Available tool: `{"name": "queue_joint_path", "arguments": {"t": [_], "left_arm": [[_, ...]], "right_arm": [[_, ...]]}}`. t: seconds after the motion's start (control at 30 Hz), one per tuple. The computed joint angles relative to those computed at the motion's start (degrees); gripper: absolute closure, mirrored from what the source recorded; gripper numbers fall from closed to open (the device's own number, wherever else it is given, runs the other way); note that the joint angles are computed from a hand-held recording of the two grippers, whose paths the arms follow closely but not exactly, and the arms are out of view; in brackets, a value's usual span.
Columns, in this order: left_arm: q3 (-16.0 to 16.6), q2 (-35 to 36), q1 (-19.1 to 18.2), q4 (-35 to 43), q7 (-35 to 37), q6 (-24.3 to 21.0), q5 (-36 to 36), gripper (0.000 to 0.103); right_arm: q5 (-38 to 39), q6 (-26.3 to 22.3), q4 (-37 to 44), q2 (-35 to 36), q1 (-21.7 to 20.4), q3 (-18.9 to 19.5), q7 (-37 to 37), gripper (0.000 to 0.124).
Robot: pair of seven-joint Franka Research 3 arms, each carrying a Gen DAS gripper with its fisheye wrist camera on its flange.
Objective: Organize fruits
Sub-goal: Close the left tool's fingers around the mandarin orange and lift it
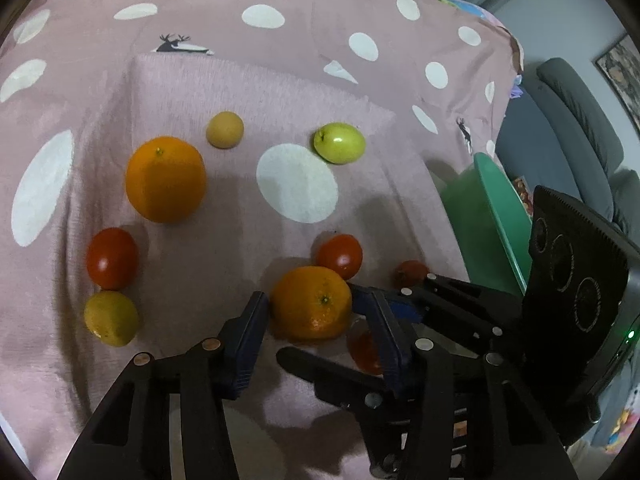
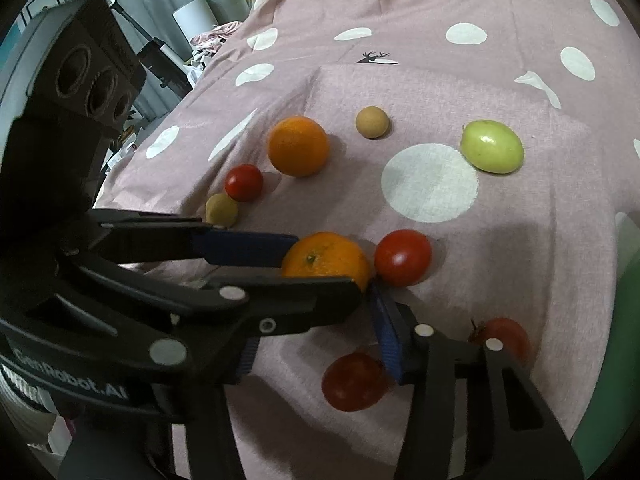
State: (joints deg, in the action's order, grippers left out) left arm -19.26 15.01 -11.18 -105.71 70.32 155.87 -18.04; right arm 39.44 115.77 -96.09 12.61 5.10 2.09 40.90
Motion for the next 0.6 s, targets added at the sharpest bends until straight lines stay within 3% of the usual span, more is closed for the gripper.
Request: {"name": "queue_joint_path", "arguments": {"t": [0.07, 0.33, 0.6], "left_arm": [[-0.12, 0.01, 0.27, -0.13, -0.16, -0.29, -0.70, 0.059], [-0.53, -0.76, 0.41, -1.07, 0.41, 0.46, -3.03, 0.059], [0.57, -3.02, -2.16, -1.04, -2.55, 1.39, 1.48, 0.059]], "right_arm": [[0.21, -0.01, 0.22, 0.26, -0.08, -0.02, 0.17, 0.078], [0.72, 0.77, -0.91, -0.82, -0.28, -0.04, -0.19, 0.080], [4.28, 1.90, -4.40, -5.53, -1.05, -1.12, -2.87, 0.080]]}}
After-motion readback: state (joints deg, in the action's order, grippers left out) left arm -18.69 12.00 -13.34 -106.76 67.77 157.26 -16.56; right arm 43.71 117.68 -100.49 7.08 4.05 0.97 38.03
